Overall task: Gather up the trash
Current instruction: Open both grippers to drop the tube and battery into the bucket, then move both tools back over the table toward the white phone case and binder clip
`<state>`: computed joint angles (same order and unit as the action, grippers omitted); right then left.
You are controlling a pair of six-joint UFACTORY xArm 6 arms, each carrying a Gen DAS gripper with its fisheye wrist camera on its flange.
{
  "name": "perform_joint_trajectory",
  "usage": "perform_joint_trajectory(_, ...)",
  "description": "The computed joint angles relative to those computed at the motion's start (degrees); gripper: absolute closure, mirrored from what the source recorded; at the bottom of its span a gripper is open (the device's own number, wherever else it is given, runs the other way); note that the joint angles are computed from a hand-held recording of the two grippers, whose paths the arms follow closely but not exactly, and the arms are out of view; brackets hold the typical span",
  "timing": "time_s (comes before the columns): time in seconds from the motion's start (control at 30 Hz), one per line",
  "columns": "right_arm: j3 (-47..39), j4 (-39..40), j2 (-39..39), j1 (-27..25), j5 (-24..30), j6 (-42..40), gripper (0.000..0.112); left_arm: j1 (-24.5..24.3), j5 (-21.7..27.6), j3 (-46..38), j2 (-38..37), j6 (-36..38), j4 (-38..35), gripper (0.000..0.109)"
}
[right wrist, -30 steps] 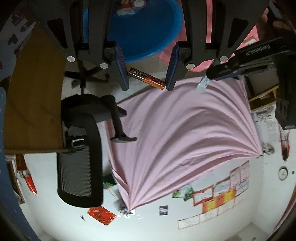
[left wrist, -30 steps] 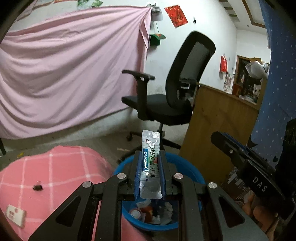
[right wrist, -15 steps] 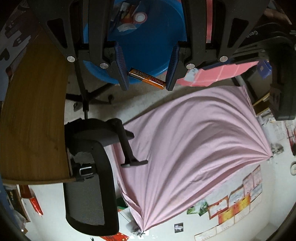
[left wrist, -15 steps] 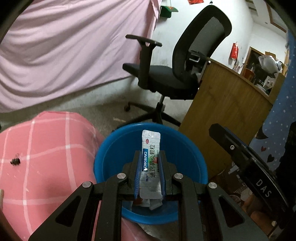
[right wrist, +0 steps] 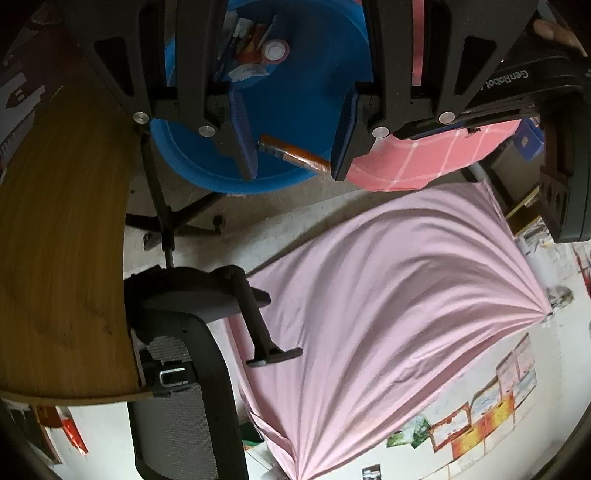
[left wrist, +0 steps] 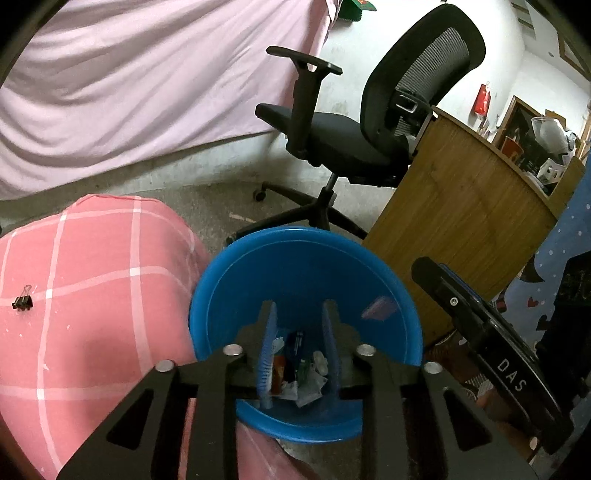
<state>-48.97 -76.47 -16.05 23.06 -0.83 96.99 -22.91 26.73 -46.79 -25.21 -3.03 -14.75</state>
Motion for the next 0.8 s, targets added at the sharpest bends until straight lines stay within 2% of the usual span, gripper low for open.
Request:
perform_joint_trajectory(0.2,0.7,2.9,-0.1,-0.5,-0.8,-2.2,0.065,0.6,-0.5,0.3,-0.5,-1.2,1.4,0.081)
perform_joint_trajectory(0.43,-0.1,-4.5,-0.8,-1.1,-0.7,5.5,0.058,1.8,-2.6,2.6,-4.1,-4.0,5.6,0.07)
perform_joint_trajectory(0.5,-0.6,-6.2,-0.9,-1.1,-0.4,7.3,0.055,2.3,-3.1,3.3,-5.6,-5.7,8.0,0.061)
perform_joint_trajectory(0.57,-1.0,-8.6,-1.2,-0.8,0.1,9.9,0.041,3.0,-3.9,4.3,-7.4,-7.1,9.8,0.052)
perform_joint_trajectory(0.63,-1.7,-11.5,-1.3,-0.7,0.3,13.1,0.034,3.7,-4.5,5.2,-9.1,-9.3,12.4,0.046)
perform_joint_trajectory(0.7,-2.5,-13.9,-1.3,-0.3,0.6,15.9,0.029,4.8,-5.1,6.4,-11.2,-11.0,14.9,0.029)
perform_joint_trajectory(0.8,-3.3,-12.9,-0.8,0.6,1.5,15.2,0.022,6.9,-7.9,9.4,-15.1,-15.5,20.4,0.014)
